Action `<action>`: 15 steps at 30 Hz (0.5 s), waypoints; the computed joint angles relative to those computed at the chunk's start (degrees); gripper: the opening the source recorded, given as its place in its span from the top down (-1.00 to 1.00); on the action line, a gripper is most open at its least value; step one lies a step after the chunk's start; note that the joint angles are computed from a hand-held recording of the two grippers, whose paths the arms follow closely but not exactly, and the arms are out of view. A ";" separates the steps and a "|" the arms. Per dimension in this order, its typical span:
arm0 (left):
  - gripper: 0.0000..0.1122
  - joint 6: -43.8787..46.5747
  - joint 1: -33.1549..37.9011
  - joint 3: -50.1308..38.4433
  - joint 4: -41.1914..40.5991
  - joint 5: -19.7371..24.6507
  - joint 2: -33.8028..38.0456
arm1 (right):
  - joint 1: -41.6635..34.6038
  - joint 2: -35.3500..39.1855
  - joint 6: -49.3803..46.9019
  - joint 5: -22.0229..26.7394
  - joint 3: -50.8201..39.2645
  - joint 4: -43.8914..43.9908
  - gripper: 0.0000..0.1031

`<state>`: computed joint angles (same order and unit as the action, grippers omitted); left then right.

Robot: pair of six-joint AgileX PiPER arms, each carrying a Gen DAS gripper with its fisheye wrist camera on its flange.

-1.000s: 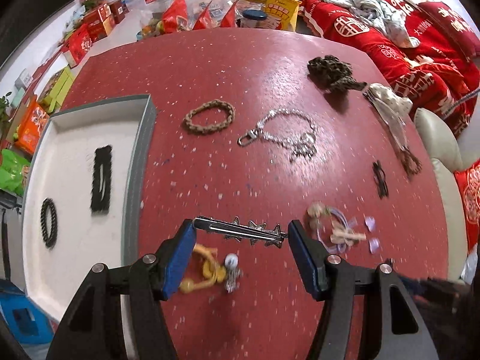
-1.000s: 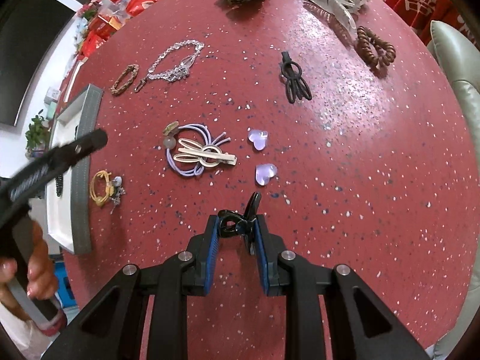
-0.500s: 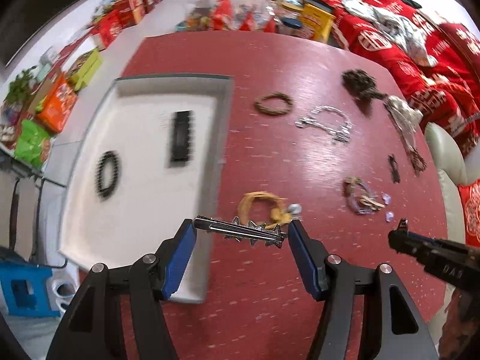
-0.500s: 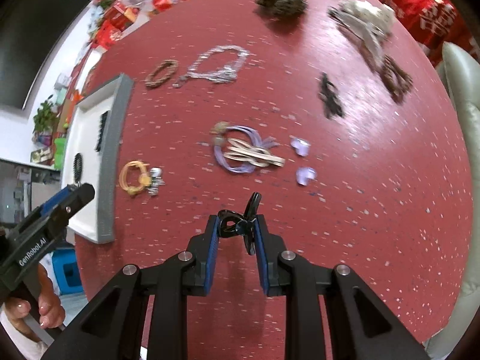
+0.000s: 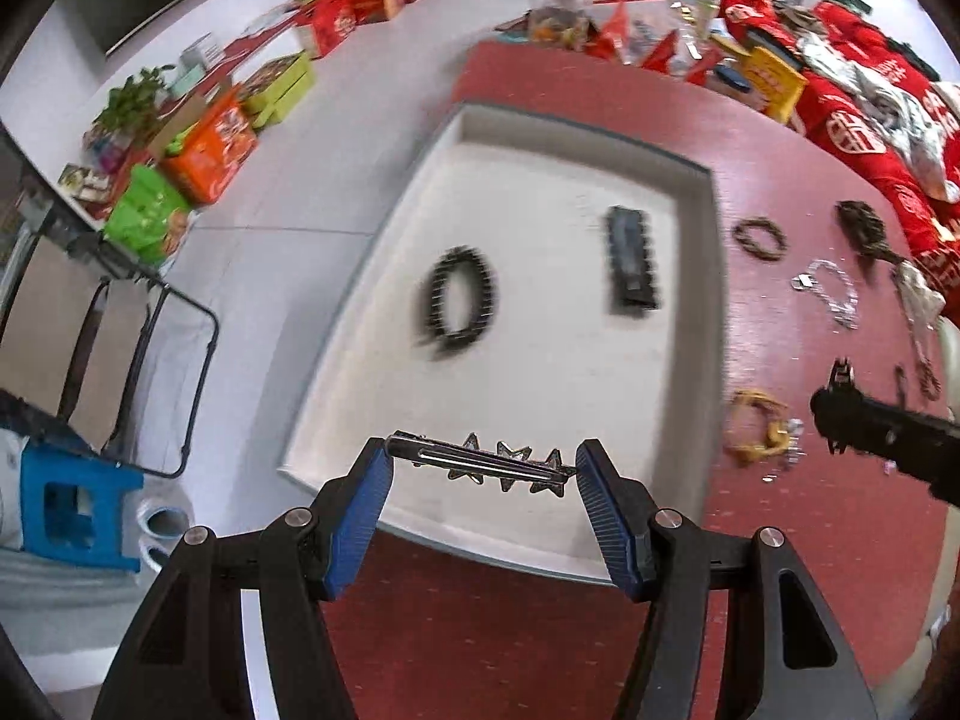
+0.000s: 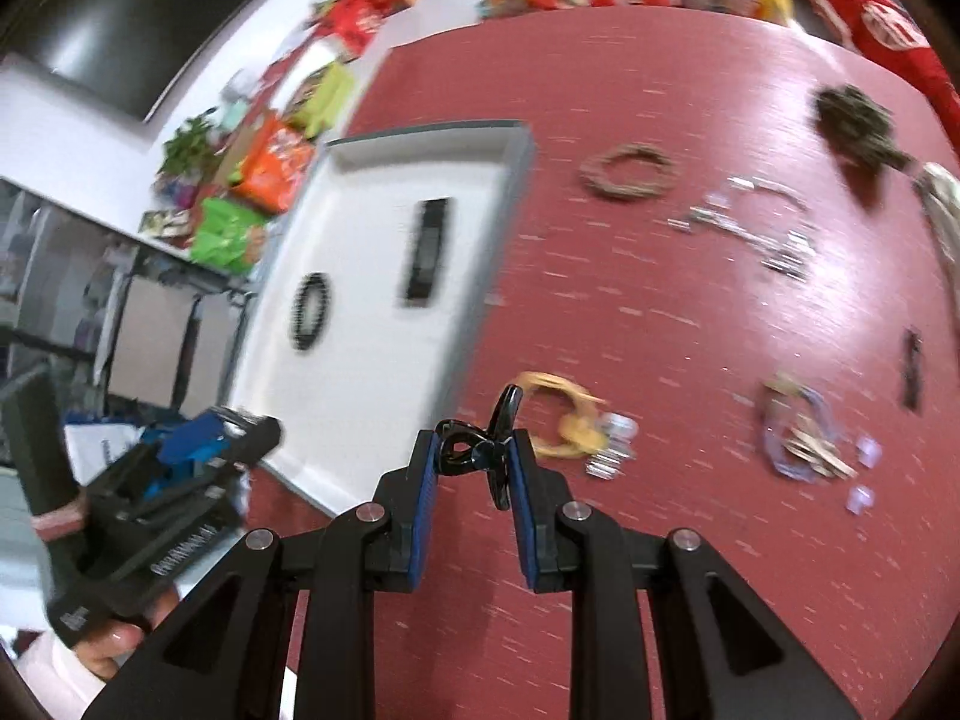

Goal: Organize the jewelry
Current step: 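Carry both clips into the white tray and open both tools to release them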

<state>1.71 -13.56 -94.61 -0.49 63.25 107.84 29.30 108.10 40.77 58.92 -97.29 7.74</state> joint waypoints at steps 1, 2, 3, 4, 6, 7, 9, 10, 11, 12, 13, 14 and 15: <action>-0.15 0.08 0.49 -0.06 0.26 -0.42 0.53 | 0.39 1.85 -0.36 0.40 -2.61 0.18 0.52; -0.15 0.17 0.88 -0.04 0.41 -0.81 0.90 | 0.84 4.46 -0.85 1.13 -6.42 0.42 0.52; -0.15 0.20 1.18 0.01 0.56 -1.23 1.25 | 0.99 6.24 -1.32 1.61 -8.94 0.80 0.52; -0.15 0.24 1.40 -0.22 0.70 -1.70 1.91 | 1.15 8.52 -1.79 2.36 -12.13 1.24 0.52; -0.15 0.58 1.73 -0.27 1.07 -2.91 3.00 | 1.27 14.27 -2.88 4.40 -19.81 2.33 0.52; -0.15 0.74 1.80 -0.37 1.25 -3.49 3.68 | 1.17 16.46 -3.28 5.04 -22.50 2.77 0.52; -0.15 1.03 2.01 -0.44 1.47 -4.47 4.95 | 0.93 20.32 -3.78 6.52 -27.33 3.45 0.52; -0.15 1.09 2.04 -0.47 1.55 -4.83 5.54 | 0.73 21.00 -4.05 6.63 -27.90 3.68 0.52; -0.15 0.98 1.93 -0.21 1.70 -5.17 5.83 | 0.51 23.37 -4.31 7.67 -30.76 3.81 0.52; -0.15 1.02 1.95 0.01 1.81 -5.36 5.96 | 0.30 24.64 -4.47 8.31 -32.13 3.80 0.52; -0.15 1.12 2.01 -0.07 1.93 -5.48 6.42 | 0.13 25.49 -4.50 8.63 -32.73 3.73 0.52; -0.16 1.00 1.87 0.18 2.16 -5.77 6.79 | 0.06 26.19 -4.35 8.98 -33.37 3.66 0.52; -0.16 0.86 1.72 0.28 2.27 -5.85 6.94 | -0.25 27.72 -4.23 9.97 -34.99 3.67 0.52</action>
